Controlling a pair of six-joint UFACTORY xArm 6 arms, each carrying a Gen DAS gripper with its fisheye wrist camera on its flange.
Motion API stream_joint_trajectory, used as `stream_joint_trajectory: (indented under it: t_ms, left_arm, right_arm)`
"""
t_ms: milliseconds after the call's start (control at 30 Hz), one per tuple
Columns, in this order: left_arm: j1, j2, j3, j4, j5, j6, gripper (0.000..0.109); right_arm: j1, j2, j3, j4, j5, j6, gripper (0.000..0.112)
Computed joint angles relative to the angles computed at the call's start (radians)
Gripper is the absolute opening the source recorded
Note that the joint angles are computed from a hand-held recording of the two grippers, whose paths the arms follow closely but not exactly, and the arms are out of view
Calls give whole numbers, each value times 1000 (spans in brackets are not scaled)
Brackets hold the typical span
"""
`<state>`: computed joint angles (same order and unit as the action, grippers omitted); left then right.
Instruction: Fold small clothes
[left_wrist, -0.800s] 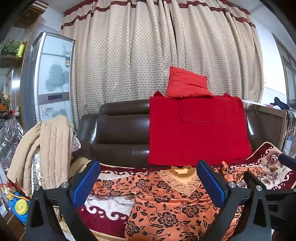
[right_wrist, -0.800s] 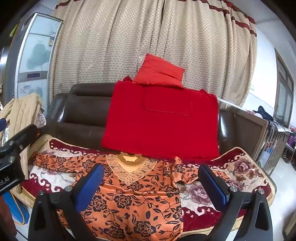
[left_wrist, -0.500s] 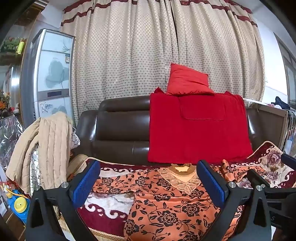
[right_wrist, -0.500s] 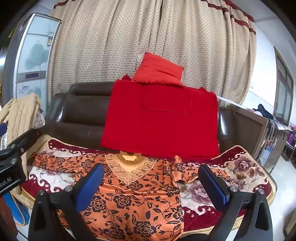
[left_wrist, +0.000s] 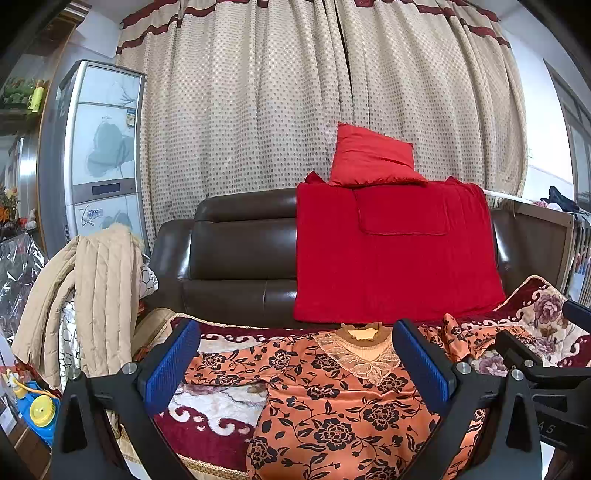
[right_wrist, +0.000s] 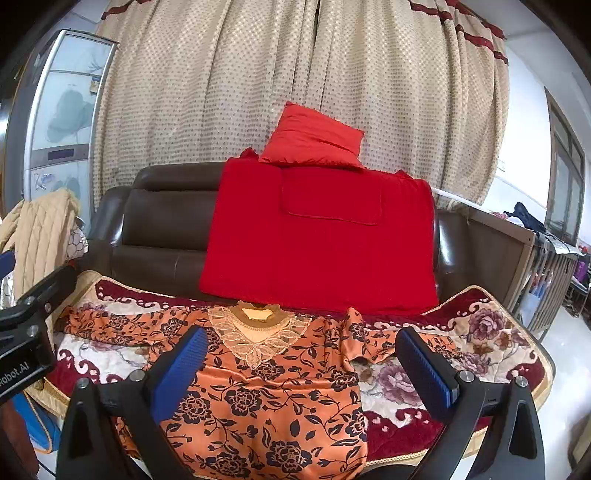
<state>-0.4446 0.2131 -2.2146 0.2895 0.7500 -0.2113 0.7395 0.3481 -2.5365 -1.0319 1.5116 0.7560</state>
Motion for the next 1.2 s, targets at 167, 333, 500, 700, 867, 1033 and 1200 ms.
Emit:
stream_joint_trajectory:
  t_ms: [167, 333, 500, 700, 867, 1033, 1200]
  left_arm:
    - [1, 8, -14, -1, 6, 1, 103]
    - [1, 14, -21, 5, 11, -3, 103]
    - [0, 15, -21, 8, 10, -5, 103]
    - [-2, 23, -32, 9, 17, -1, 103]
    - [-4, 30, -40, 10, 20, 1, 103]
    - [-11, 49, -66, 16, 33, 4, 103]
    - [-11, 55, -70, 14, 34, 8, 103]
  right_arm:
    - [-2, -11, 16, 2, -5, 11, 103]
    - [-4, -7, 6, 4, -4, 12, 103]
    - [-5, -11, 11, 7, -6, 14, 103]
    - [-6, 0, -9, 11, 2, 7, 103]
    - [-12, 3, -14, 17, 2, 3, 103]
    - [-23, 8, -23, 31, 0, -5, 103]
    - [-37, 2, -13, 46, -9, -2, 103]
